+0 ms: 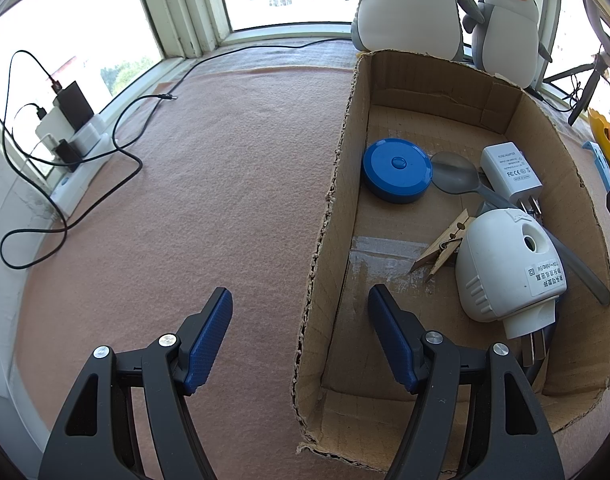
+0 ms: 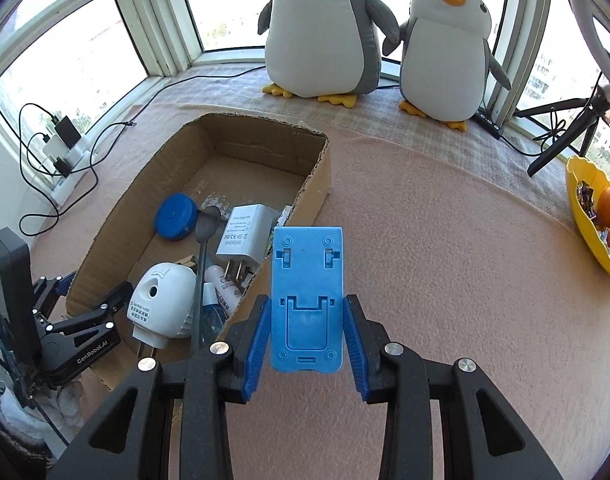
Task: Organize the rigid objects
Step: 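Carry the phone stand with the right gripper into the box and release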
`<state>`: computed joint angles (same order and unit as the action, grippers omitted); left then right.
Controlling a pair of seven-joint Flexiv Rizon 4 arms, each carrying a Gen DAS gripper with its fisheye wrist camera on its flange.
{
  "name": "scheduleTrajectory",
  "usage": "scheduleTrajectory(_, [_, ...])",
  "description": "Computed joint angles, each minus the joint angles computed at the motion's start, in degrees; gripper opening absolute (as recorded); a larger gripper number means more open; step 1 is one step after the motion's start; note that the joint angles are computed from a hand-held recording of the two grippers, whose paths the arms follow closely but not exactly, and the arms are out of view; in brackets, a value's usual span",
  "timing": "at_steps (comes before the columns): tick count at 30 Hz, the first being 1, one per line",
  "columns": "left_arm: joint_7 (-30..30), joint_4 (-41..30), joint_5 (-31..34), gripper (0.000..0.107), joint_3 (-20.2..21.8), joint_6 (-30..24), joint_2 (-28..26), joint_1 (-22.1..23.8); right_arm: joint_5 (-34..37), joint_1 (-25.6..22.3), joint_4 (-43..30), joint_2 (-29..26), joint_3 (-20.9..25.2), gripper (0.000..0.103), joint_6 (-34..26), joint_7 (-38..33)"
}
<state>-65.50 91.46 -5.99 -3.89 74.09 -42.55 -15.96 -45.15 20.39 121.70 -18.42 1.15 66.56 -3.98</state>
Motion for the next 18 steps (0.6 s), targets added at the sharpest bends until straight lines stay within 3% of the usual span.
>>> scheduleTrajectory(16, [-0.1, 0.0, 0.1, 0.071, -0.1, -0.1, 0.0, 0.0, 6.0, 2.9, -11.3, -8.1, -0.8, 0.033, 2.0, -9.2])
scheduleTrajectory(18, [-0.1, 0.0, 0.1, 0.071, -0.1, -0.1, 0.0, 0.0, 6.5, 3.5, -11.5, -8.4, -1.2, 0.042, 2.2, -9.7])
